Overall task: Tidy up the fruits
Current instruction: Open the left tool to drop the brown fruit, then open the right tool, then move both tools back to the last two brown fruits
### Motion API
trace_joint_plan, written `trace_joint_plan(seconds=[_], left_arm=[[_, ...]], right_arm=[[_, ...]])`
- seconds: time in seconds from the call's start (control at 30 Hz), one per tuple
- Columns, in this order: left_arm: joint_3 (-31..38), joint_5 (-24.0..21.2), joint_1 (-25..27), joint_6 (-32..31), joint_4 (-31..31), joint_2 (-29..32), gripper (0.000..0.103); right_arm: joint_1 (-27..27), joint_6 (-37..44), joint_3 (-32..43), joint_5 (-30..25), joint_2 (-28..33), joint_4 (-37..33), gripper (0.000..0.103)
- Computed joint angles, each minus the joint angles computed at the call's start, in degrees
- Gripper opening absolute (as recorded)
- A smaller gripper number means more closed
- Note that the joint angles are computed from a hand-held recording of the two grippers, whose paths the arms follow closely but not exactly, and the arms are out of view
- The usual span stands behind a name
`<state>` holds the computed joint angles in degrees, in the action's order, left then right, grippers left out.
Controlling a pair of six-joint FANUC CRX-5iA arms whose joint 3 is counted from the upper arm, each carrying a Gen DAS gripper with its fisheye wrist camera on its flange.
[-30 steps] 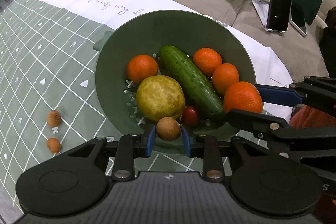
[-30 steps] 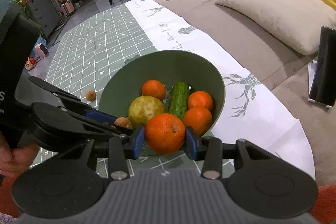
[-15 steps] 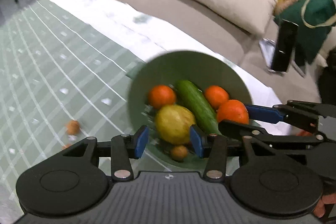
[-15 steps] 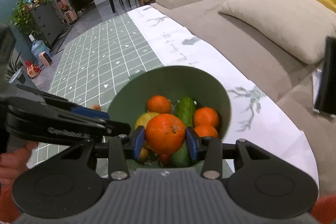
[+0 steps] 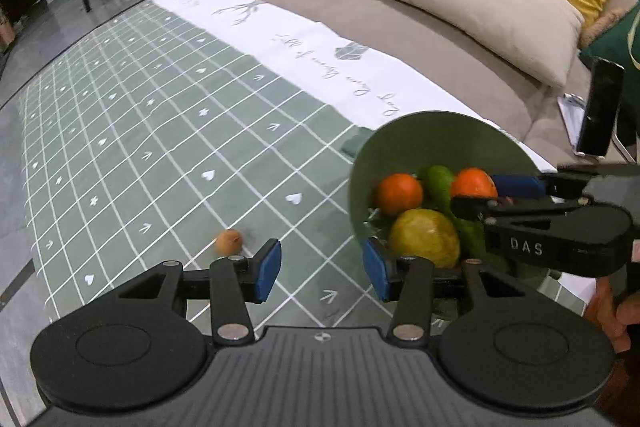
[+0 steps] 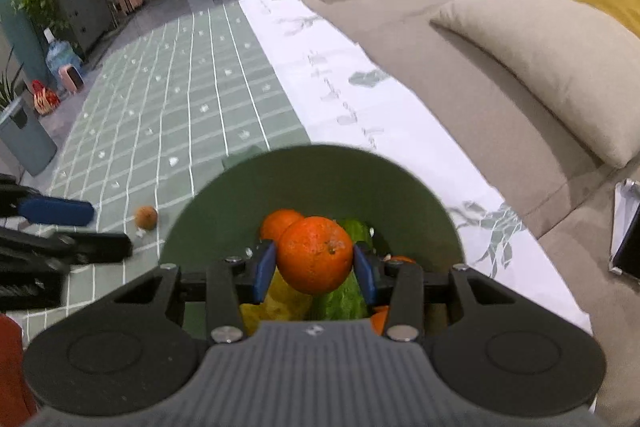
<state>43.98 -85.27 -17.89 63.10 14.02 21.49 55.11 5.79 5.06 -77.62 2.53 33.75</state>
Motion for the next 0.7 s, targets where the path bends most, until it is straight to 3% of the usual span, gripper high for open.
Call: trace_joint_plan(seconds=[0.37, 0.43, 0.5, 0.7], left_arm=[[-2.2, 0.6, 3.0, 1.6, 0.9, -1.1, 0.056], [-3.1, 1.1, 3.7, 1.4, 1.8, -1.7, 0.056], [-3.7, 1.6, 4.2, 1.4, 2.3, -2.2, 0.056], [-6.5, 4.6, 5.9, 0.1, 4.1, -4.1, 0.056]], right_arm=[[-0.3, 1.6, 1.8, -1.8, 1.6, -2.3, 0.041], [-0.1, 1.9, 2.2, -2.1, 1.8, -1.9, 0.044], [0.4, 1.5, 2.5, -2.7, 1.9, -0.9, 0.055], [2.7, -1.5, 3.1, -3.2, 1.1, 3.0, 0.056]])
